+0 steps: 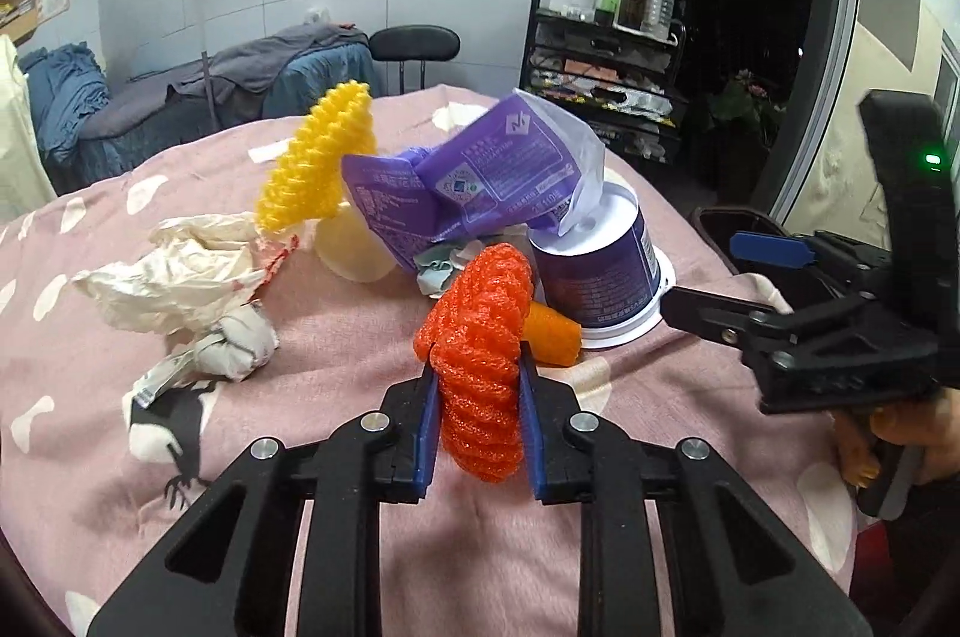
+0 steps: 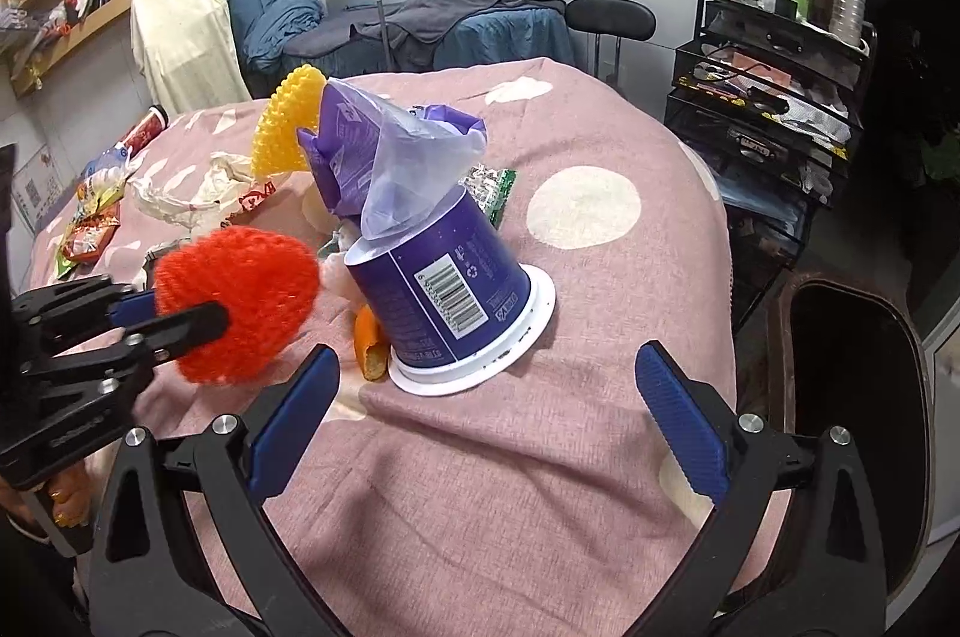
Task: Collect trash
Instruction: 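Grasp the purple-and-white yogurt cup with the right tool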
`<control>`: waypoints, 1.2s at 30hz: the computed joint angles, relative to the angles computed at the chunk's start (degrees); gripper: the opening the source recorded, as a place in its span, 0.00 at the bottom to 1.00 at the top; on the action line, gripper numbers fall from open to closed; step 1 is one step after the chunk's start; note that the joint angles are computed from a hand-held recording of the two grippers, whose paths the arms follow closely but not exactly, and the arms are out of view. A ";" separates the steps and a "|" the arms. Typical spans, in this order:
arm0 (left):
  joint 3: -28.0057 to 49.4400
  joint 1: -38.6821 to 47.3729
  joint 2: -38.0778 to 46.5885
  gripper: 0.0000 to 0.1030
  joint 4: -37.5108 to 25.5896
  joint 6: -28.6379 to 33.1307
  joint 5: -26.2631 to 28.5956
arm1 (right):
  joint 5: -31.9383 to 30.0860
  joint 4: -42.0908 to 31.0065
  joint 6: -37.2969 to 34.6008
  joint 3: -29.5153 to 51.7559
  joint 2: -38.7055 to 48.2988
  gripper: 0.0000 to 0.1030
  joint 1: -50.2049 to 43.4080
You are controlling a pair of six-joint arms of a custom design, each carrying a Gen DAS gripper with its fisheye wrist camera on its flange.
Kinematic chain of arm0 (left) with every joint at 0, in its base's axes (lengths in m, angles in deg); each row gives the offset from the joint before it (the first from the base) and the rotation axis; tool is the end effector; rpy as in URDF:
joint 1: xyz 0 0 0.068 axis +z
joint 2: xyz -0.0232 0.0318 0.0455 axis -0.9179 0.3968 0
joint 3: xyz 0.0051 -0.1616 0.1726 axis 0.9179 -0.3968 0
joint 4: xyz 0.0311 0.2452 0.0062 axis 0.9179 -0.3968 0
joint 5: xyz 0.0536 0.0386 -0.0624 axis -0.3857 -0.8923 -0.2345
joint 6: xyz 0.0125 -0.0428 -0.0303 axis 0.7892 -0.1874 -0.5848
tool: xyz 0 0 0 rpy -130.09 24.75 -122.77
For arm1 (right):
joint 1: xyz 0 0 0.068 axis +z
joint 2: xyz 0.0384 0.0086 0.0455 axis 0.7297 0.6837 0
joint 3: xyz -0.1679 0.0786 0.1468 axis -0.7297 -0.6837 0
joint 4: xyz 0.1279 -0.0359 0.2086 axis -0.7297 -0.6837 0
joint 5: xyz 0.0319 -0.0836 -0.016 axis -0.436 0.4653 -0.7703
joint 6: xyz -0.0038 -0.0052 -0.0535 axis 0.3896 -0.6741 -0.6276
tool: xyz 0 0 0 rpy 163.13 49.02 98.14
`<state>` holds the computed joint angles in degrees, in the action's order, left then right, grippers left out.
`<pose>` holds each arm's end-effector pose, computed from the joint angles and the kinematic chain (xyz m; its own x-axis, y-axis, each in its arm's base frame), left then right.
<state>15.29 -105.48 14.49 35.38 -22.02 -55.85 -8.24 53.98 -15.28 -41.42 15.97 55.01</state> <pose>0.1898 -0.1507 0.2560 -0.5792 0.2936 -0.7605 0.5239 0.8488 -0.0713 0.2100 0.0288 0.2439 -0.6848 0.0283 -0.7282 -0.0318 0.9971 0.0686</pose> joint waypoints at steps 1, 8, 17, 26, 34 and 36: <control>-0.14 0.09 -0.73 0.22 -0.30 -0.34 -0.08 | -0.06 0.03 -0.35 1.03 1.51 0.95 0.06; -3.35 2.22 -8.08 0.22 -3.25 -2.62 1.06 | 3.16 -0.22 -3.18 8.49 12.56 0.95 2.80; -7.13 4.14 -13.22 0.22 -5.47 -4.15 2.55 | 5.50 -1.17 -4.72 16.17 23.42 0.95 4.67; -9.56 3.37 -16.35 0.22 -5.67 -4.96 2.61 | 4.93 -1.13 -4.93 16.01 23.61 0.78 5.27; -9.42 1.33 -16.33 0.22 -5.21 -5.55 2.10 | 0.85 -1.31 -0.56 8.45 12.09 0.78 3.66; -9.18 0.62 -16.13 0.22 -5.14 -5.68 2.16 | 0.22 -1.57 0.90 5.45 7.17 0.78 2.85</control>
<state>6.11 -104.86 -1.64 30.25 -27.69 -53.69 -8.02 52.41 -14.38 -35.96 23.14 57.86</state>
